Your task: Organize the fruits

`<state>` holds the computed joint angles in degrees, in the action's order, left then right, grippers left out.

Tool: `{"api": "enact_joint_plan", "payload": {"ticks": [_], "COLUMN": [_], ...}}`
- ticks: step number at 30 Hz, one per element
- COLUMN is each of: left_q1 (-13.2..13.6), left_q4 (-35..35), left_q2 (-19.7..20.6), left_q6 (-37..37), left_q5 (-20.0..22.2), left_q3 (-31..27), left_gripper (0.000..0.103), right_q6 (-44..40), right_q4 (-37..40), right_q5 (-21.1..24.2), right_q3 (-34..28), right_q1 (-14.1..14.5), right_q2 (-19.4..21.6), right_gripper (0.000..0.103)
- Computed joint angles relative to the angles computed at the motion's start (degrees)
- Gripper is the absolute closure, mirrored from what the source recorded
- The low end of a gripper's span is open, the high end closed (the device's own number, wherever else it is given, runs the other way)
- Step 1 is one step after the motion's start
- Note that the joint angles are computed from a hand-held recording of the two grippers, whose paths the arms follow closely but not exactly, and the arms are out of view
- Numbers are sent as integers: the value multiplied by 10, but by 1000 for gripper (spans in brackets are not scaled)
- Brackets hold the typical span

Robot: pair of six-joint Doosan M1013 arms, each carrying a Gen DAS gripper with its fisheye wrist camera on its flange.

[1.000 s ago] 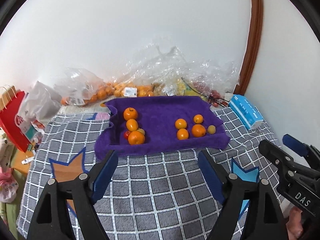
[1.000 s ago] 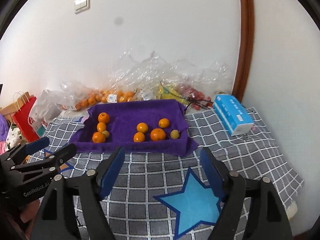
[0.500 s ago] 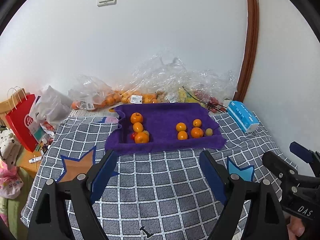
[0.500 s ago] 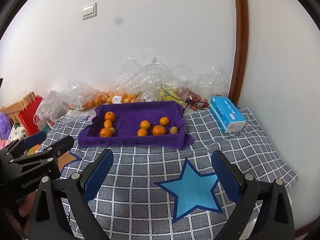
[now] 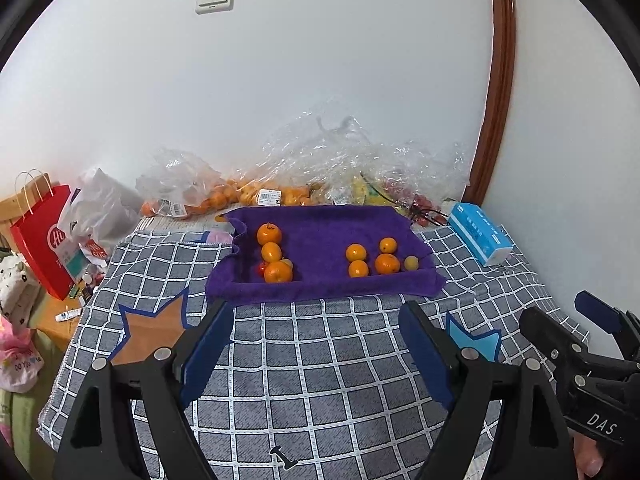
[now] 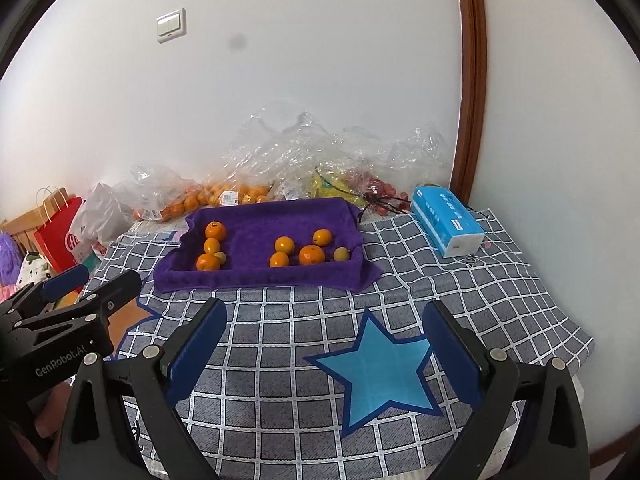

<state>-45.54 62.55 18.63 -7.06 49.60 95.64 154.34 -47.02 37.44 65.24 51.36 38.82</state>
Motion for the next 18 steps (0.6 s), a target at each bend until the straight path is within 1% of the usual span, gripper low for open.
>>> {"api": "enact_joint_plan", "payload": {"ticks": [18], "left_q1": [-6], "left_q4": [11], "left_q2": [0], "left_q6": [-9], "left_q5": [-5], "left_q3": [-1], "left_gripper": [19], "right_q6": [27], "right_q4": [-25], "right_q5": [7], "right_q3": [12], "right_q1": [2], "right_q2": [-9], "right_gripper": [6]}}
